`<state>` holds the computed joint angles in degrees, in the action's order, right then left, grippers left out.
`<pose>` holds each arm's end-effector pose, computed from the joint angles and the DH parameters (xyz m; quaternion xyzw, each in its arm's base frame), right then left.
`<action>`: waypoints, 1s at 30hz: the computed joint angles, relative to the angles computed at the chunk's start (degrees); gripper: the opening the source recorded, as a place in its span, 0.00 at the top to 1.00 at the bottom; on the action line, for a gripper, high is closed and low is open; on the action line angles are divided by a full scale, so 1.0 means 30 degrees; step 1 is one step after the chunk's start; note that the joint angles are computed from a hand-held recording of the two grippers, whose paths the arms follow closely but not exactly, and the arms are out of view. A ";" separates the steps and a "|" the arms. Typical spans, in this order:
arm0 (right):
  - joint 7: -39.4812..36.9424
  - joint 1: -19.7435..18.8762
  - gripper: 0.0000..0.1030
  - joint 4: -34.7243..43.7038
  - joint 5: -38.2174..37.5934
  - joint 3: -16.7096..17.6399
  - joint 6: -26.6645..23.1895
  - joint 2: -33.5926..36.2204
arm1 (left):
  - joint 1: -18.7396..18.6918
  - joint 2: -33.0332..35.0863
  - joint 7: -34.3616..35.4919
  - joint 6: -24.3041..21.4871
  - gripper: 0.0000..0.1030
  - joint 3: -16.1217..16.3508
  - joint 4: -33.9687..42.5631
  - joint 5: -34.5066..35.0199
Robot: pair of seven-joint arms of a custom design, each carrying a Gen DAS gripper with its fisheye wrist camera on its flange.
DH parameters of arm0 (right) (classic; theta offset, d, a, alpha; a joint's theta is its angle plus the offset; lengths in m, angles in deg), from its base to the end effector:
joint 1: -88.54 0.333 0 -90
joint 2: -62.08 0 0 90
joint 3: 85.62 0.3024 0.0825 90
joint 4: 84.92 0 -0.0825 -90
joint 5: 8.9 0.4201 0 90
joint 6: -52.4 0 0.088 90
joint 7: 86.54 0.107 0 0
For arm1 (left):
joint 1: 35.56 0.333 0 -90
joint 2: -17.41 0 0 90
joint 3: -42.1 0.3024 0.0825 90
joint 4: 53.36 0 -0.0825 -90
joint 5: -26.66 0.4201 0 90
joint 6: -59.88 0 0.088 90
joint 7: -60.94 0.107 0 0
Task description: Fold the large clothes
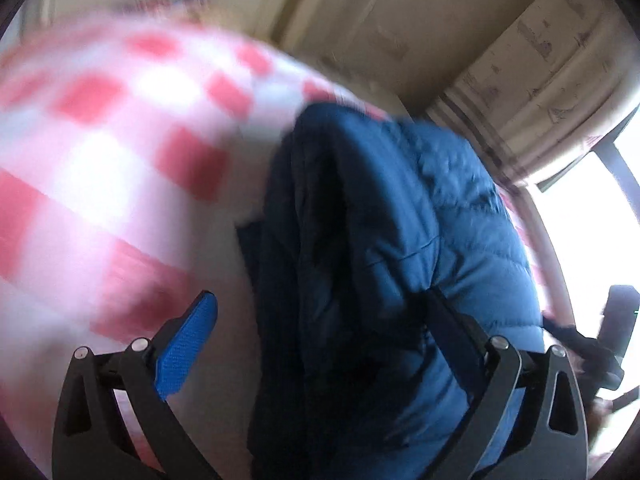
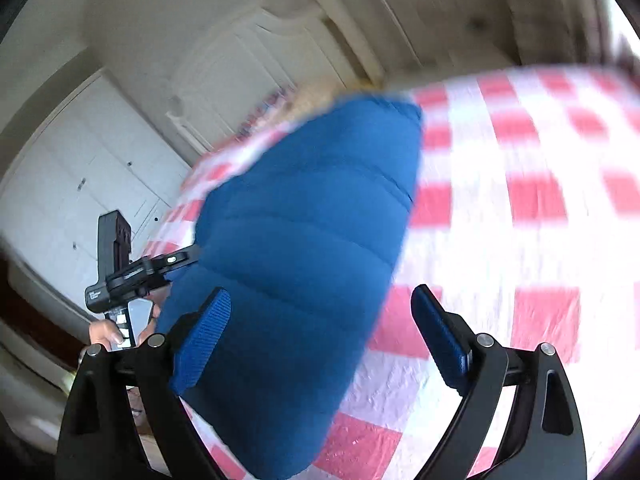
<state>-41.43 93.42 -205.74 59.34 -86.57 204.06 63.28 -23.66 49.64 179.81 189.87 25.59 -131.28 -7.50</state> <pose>0.6095 0.0171 0.4171 -0.6054 0.6645 -0.0335 0.4369 0.7723 -0.0294 0.4265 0.5888 -0.7215 0.3627 0.0333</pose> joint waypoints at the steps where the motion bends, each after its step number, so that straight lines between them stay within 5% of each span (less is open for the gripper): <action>1: 0.0447 -0.0095 0.14 0.0312 -0.0249 -0.0086 -0.0870 0.0394 | 0.0220 0.0606 -0.0123 -0.0944 0.02 -0.0149 0.0752 -0.0306; 4: 0.0376 -0.0465 0.12 0.1286 0.0337 0.0025 -0.3304 0.1468 | 0.0727 0.2123 -0.0275 -0.3109 0.02 -0.0574 0.2527 -0.1071; 6: 0.0621 -0.0544 0.04 0.1900 -0.0083 0.0189 -0.3800 0.1997 | 0.0792 0.2228 0.0213 -0.3247 0.02 -0.0648 0.2615 -0.1161; 10: 0.0846 -0.0839 0.04 0.2871 -0.0073 0.0564 -0.4657 0.2975 | 0.1086 0.2430 0.0845 -0.3590 0.02 -0.0855 0.2681 -0.1772; 13: 0.0280 -0.1236 0.04 0.3198 0.0603 0.0777 -0.5185 0.3435 | 0.1864 0.3776 0.1230 -0.6182 0.02 -0.1535 0.4156 -0.3144; 22: -0.0847 -0.1336 0.05 0.2910 0.1807 0.1048 -0.4935 0.3424 | 0.0894 0.2576 0.1387 -0.5004 0.04 -0.0819 0.2943 -0.2402; 27: -0.4582 -0.0827 0.23 0.1546 0.4143 0.1239 -0.2774 0.2208 | 0.1130 -0.1124 0.4646 0.0185 0.34 -0.1284 -0.2594 -0.5100; 30: -0.7015 -0.0616 0.27 0.1007 0.6001 0.1054 -0.1824 0.1635 | 0.0632 -0.2295 0.5676 0.1638 0.47 -0.1193 -0.3822 -0.6444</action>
<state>-62.47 91.57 -202.72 77.34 -83.41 198.58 68.19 -21.77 42.75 196.83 194.79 22.01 -142.75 -26.83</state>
